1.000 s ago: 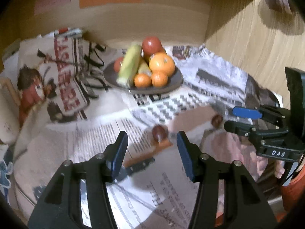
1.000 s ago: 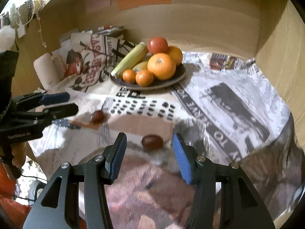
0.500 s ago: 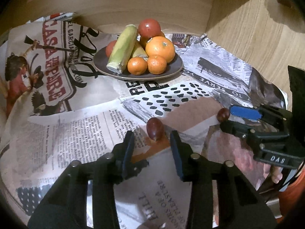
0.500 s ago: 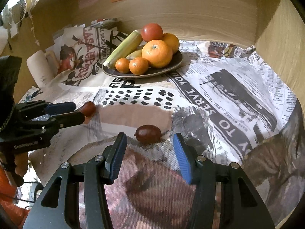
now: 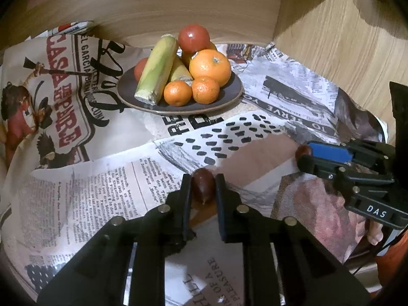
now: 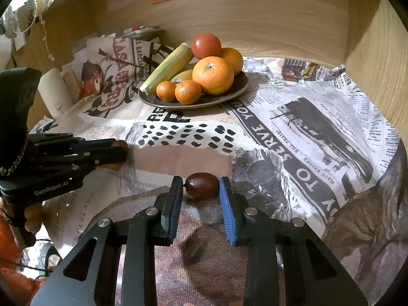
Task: Organize fruits
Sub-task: 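Close left tool on one date while right tool grasps another date, then lower both dates onto the plate and open both tools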
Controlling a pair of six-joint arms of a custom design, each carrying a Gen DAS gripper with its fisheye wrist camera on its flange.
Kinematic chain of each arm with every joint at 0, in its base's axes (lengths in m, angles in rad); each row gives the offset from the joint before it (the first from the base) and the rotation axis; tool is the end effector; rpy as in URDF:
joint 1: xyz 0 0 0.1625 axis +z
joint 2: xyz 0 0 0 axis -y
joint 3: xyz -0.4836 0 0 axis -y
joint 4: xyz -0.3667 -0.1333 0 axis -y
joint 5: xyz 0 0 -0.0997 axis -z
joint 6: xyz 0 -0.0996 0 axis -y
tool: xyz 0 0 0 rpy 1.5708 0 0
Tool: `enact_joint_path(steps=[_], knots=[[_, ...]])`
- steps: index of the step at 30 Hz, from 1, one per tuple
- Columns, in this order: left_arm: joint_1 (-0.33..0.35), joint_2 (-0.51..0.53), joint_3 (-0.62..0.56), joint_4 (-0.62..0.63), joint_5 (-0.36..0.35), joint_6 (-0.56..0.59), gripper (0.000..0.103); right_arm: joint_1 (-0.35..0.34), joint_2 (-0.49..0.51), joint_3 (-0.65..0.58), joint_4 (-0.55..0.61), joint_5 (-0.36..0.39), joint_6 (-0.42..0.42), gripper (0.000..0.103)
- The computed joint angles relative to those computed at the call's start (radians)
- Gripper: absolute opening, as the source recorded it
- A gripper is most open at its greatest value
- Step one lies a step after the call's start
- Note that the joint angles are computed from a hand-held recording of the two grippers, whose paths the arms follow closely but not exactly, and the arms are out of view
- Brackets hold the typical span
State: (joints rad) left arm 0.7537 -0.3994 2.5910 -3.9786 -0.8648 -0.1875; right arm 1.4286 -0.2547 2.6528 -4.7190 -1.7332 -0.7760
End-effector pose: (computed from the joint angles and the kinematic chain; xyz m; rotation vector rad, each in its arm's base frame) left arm -0.1168 -0.3810 -0.0004 0.6890 2.4434 -0.6912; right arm 0.0681 -0.3512 0.0322 0.7176 -2.4506 0.8087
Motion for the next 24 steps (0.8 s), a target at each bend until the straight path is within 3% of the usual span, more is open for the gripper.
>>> enact_joint_path(steps=[9, 24], knots=[[0.005, -0.066, 0.004, -0.036, 0.022, 0.033, 0.017, 0.051, -0.069, -0.029, 0.054, -0.005, -0.007, 0.027], [0.072, -0.188, -0.082, 0.003, 0.065, 0.178, 0.017, 0.143, -0.213, -0.159, 0.262, -0.027, -0.022, 0.027]])
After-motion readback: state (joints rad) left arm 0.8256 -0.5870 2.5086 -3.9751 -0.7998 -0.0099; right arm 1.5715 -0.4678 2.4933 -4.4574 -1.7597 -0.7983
